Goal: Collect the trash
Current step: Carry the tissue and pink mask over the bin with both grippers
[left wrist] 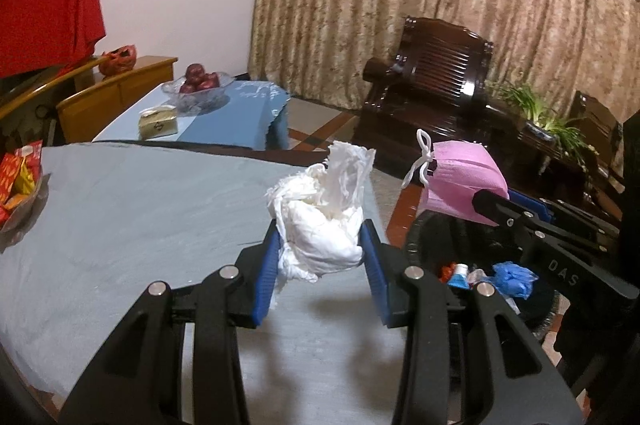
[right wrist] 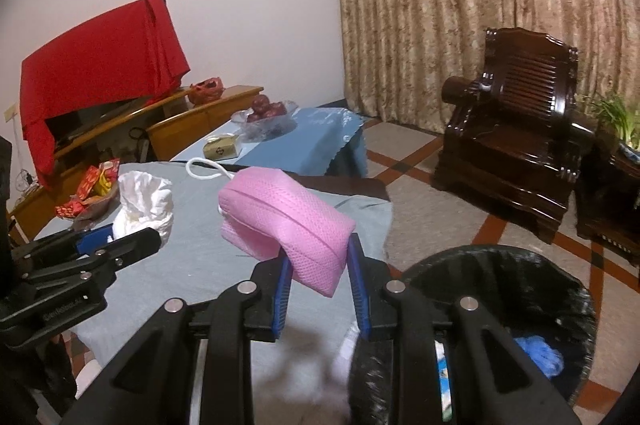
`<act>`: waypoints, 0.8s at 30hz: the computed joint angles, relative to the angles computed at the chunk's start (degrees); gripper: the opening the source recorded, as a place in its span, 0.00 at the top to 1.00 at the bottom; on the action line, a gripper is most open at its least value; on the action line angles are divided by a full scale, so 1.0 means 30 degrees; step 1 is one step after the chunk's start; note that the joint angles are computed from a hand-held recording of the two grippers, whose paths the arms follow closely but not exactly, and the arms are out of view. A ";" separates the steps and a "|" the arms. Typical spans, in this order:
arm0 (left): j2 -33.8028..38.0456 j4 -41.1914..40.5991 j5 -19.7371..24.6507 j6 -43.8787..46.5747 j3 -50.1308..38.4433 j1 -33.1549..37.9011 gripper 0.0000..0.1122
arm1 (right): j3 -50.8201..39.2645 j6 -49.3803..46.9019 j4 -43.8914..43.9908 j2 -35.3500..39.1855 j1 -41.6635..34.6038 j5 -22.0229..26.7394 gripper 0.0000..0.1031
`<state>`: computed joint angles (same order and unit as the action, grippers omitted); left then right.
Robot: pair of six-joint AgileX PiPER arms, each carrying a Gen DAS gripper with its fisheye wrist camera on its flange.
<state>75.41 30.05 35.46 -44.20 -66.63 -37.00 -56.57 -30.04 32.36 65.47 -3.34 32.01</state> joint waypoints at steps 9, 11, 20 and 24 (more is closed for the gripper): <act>0.0891 0.1535 0.0670 -0.1667 -0.1117 -0.2737 0.65 | 0.0603 -0.4185 0.3036 -0.1513 -0.4778 0.2566 0.74; 0.1123 0.1848 0.0684 -0.2057 -0.1286 -0.3270 0.65 | 0.0618 -0.4623 0.3321 -0.1633 -0.5534 0.2940 0.74; 0.3292 0.1669 -0.0361 -0.2081 -0.2436 -0.4347 0.65 | 0.0694 -0.7780 0.5099 -0.1246 -1.0168 0.4731 0.74; 0.4741 0.0959 -0.1107 -0.1534 -0.3169 -0.4586 0.65 | 0.0670 -0.8946 0.5487 -0.0518 -1.1948 0.4913 0.74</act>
<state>89.63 32.93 32.13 -48.80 -76.13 -50.75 -54.56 -56.88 48.82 63.92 -39.19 46.75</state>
